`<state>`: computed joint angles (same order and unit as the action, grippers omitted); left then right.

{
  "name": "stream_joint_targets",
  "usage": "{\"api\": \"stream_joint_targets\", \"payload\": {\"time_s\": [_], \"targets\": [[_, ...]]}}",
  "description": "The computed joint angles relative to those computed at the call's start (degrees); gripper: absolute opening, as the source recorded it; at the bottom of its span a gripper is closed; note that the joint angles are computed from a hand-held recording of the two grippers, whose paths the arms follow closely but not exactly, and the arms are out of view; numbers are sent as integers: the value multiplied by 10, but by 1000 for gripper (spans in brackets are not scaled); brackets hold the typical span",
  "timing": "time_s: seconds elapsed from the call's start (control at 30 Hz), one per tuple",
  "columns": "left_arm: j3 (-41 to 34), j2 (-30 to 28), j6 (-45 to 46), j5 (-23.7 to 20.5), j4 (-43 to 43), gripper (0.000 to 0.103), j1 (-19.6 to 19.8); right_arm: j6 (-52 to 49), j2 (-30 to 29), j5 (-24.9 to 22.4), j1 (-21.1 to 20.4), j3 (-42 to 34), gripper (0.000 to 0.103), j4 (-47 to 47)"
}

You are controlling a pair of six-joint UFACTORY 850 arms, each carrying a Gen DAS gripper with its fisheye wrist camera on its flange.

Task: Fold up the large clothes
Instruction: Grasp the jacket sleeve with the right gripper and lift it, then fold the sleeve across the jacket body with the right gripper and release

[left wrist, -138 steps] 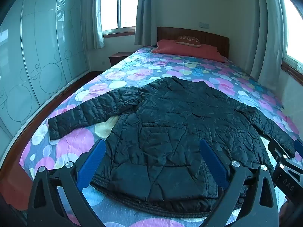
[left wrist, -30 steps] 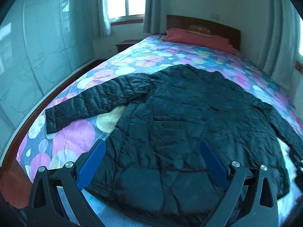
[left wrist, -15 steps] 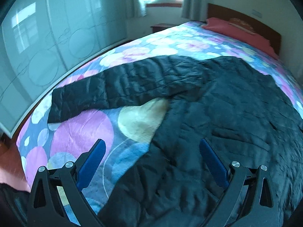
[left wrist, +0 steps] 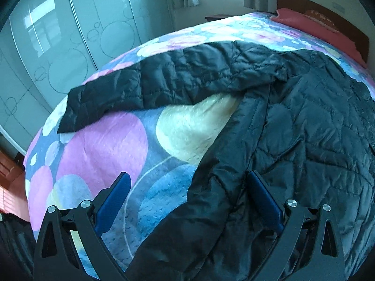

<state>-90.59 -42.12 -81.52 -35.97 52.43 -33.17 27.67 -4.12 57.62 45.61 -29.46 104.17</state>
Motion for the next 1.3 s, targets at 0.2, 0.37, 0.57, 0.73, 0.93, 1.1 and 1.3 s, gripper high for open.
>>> {"api": "stream_joint_targets", "payload": {"time_s": [0.2, 0.37, 0.57, 0.73, 0.93, 1.1, 1.3], "targets": [[3, -1, -2, 7, -4, 99, 2, -36, -8, 5, -23, -8, 22, 38], [3, -4, 1, 21, -12, 99, 7, -123, 4, 9, -45, -25, 10, 39], [9, -2, -2, 36, -12, 99, 12, -352, -39, 67, -40, -148, 10, 30], [12, -1, -5, 46, -14, 99, 14, -538, -129, 22, -53, -310, 10, -43], [20, 2, -8, 63, -19, 99, 18, -719, -272, -98, -77, -534, 10, -77], [25, 5, -13, 77, -18, 99, 21, -907, -400, -165, -76, -721, 10, -2], [29, 6, -20, 85, -14, 99, 22, -1159, -554, -183, -68, -948, 10, 191]]}}
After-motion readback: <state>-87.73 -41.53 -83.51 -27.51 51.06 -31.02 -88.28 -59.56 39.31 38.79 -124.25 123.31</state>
